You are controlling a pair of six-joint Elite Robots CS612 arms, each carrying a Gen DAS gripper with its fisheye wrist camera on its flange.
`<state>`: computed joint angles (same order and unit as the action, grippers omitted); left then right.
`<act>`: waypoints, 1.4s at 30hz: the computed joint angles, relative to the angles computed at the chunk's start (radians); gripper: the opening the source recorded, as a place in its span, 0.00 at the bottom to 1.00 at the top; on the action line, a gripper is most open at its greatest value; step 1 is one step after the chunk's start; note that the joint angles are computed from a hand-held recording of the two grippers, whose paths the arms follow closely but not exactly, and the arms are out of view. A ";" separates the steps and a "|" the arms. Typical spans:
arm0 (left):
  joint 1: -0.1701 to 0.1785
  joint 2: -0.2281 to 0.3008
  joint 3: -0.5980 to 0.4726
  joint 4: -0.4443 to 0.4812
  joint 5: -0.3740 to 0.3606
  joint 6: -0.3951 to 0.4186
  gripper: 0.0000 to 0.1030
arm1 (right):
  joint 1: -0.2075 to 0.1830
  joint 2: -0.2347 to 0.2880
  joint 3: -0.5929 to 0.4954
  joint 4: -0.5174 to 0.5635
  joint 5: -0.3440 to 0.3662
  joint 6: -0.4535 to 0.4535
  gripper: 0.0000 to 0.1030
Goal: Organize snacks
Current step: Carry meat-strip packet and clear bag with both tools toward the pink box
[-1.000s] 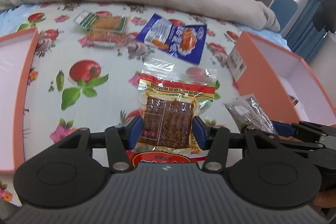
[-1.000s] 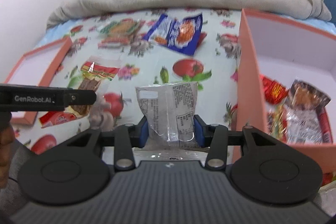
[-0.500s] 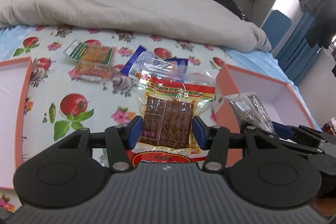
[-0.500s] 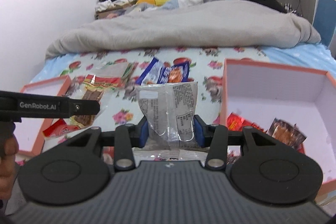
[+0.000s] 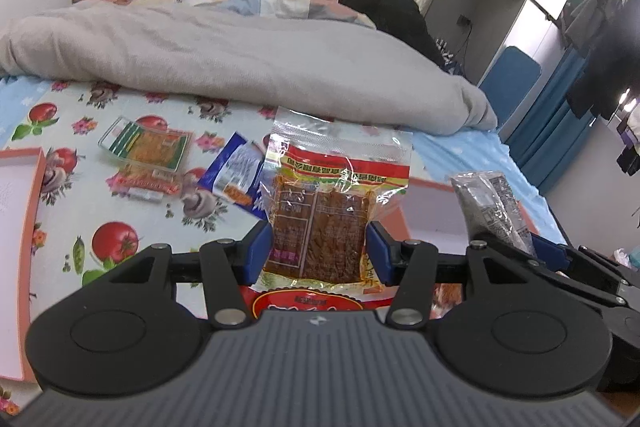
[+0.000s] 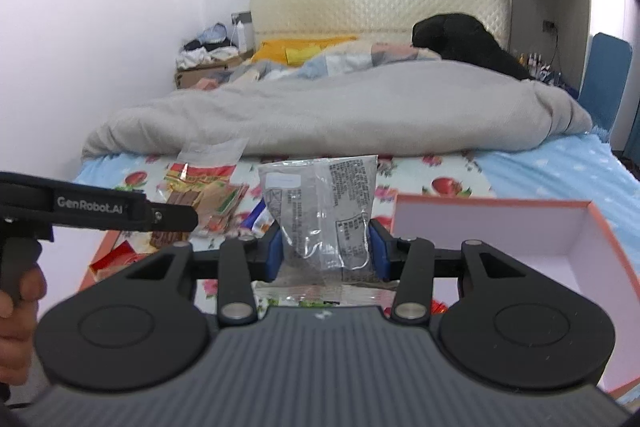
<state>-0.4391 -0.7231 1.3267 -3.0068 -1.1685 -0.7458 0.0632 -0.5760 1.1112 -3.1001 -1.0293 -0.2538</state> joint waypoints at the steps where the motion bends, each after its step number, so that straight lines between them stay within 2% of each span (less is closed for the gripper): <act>1: -0.001 0.001 -0.007 0.002 0.003 0.005 0.56 | -0.002 0.002 -0.006 -0.006 0.001 0.002 0.45; 11: -0.014 0.032 -0.103 0.017 0.001 0.041 0.56 | -0.021 0.012 -0.047 -0.035 -0.019 0.037 0.45; 17: -0.016 0.082 -0.195 0.057 -0.043 0.068 0.56 | -0.032 0.026 -0.073 -0.030 -0.063 0.048 0.45; 33: -0.025 0.270 -0.487 0.256 -0.194 0.118 0.56 | -0.053 0.071 -0.117 0.103 -0.210 0.051 0.45; 37: -0.027 0.302 -0.535 0.297 -0.206 0.120 0.56 | -0.054 0.089 -0.136 0.163 -0.240 0.044 0.46; 42: -0.021 0.330 -0.585 0.350 -0.226 0.099 0.56 | -0.058 0.108 -0.164 0.238 -0.245 0.064 0.46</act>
